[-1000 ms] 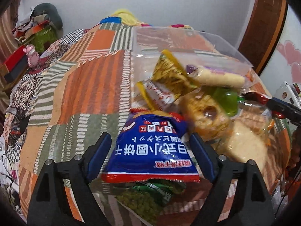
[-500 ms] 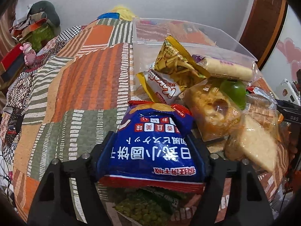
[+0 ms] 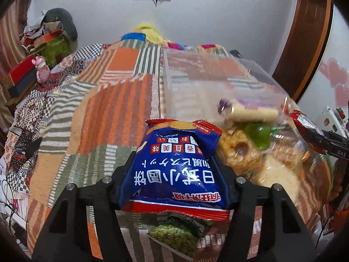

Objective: Organize snacks
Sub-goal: 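Lift both bags and drop them into the clear box, opening both tools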

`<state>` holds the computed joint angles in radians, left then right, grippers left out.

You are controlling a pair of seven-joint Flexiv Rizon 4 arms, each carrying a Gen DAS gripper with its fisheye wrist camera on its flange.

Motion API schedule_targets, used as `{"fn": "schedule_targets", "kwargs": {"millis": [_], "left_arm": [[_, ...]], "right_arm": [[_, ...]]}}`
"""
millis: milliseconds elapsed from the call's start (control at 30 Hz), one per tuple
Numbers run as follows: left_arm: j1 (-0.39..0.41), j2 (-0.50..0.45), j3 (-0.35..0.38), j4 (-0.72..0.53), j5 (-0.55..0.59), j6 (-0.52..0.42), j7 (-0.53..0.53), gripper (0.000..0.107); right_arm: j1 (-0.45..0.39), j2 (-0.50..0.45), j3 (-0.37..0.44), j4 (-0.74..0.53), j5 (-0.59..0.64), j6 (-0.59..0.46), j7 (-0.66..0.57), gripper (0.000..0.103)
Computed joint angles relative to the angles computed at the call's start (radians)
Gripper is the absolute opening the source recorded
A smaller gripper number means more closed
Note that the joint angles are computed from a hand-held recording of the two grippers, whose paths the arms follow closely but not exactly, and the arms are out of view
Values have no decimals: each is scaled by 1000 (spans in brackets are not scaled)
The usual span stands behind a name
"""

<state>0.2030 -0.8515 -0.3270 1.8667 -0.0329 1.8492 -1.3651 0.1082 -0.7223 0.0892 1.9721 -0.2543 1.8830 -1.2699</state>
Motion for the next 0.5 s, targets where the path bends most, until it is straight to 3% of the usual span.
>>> {"fn": "schedule_targets", "kwargs": {"millis": [233,500], "left_arm": [[-22,36,2,-20,10,33,-11,63],[-39,20,-21,-132,3,8,-6,63]], "right_arm": [[47,33,-34,3,36,86,-16,65],[94,11,-64,-73,67,131,-10,65]]}}
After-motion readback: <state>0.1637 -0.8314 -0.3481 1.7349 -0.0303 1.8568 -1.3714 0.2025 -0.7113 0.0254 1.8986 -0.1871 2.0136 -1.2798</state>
